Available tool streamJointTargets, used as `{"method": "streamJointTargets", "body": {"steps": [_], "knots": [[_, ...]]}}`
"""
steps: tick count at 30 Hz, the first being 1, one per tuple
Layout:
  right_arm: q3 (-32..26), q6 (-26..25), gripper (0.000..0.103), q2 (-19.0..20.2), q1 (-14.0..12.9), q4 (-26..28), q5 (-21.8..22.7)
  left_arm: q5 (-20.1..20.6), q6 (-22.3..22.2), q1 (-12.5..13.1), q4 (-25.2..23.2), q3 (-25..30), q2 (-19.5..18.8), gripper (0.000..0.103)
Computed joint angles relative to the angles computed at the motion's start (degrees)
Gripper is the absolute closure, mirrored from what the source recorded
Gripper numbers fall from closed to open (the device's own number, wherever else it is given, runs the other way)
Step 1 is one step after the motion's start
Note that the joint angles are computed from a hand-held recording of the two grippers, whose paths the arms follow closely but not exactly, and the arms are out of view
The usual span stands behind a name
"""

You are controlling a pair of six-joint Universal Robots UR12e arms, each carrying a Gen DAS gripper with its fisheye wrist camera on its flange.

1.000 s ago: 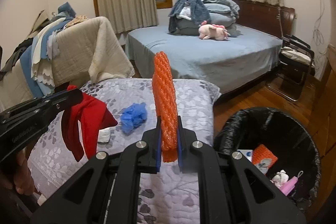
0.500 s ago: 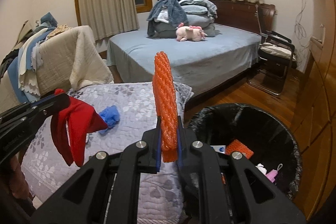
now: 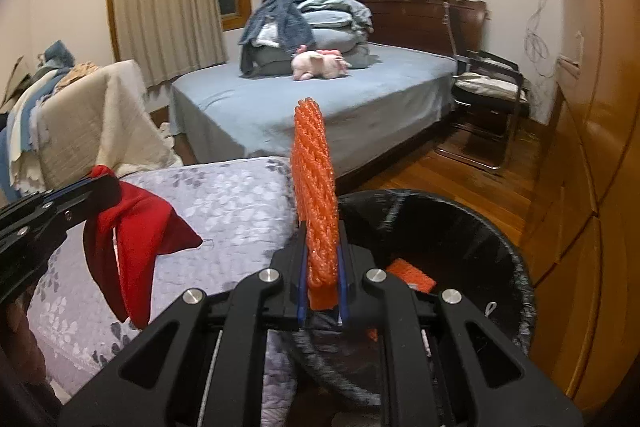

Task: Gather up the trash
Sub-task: 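Carry the red glove and orange mesh over the bin and release both, then move both open grippers back toward the blue bag and white tissue ball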

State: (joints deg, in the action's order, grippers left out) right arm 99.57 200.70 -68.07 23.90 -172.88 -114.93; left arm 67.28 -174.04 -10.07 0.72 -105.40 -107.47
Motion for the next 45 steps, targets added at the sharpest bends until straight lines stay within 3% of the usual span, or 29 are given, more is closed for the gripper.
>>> {"method": "streamJointTargets", "body": {"steps": [14, 29, 32, 34, 36, 38, 40, 42, 43, 45], "knots": [[3.12, 3.15, 0.092, -1.74, -2.21, 1.73, -3.65, -2.95, 2.57, -2.87, -2.13, 3.44, -2.76, 0.091], [5.63, 7.82, 0.092, -2.1, -5.41, 5.98, -4.7, -5.64, 5.76, -6.73, -8.36, 12.12, -10.66, 0.091], [5.99, 8.41, 0.088, -1.96, -6.01, 6.68, -4.99, -6.79, 7.22, -7.34, -10.53, 13.88, -11.9, 0.088], [5.97, 8.63, 0.067, -1.81, -6.28, 7.63, -5.32, -7.25, 7.17, -7.48, -11.71, 14.86, -12.6, 0.079], [6.18, 8.95, 0.056, -1.71, -6.41, 7.8, -5.92, -6.77, 6.28, -7.49, -12.17, 15.4, -13.0, 0.058], [6.6, 9.37, 0.044, -1.74, -6.41, 7.52, -6.23, -6.41, 5.06, -7.09, -11.62, 15.25, -12.98, 0.054], [6.82, 10.07, 0.019, -1.62, -6.05, 7.3, -7.96, -5.58, 4.43, -6.81, -11.14, 14.94, -12.77, 0.049], [6.75, 10.79, 0.009, -1.41, -5.4, 7.38, -10.53, -4.61, 3.44, -6.13, -9.97, 14.14, -12.28, 0.038], [6.78, 10.79, 0.008, -1.37, -5.23, 7.11, -10.89, -4.17, 3.28, -5.88, -9.76, 14.08, -12.18, 0.035], [6.86, 10.65, 0.006, -1.43, -5.13, 6.31, -10.21, -2.28, 2.03, -5.32, -7.76, 12.98, -11.56, 0.02]]}}
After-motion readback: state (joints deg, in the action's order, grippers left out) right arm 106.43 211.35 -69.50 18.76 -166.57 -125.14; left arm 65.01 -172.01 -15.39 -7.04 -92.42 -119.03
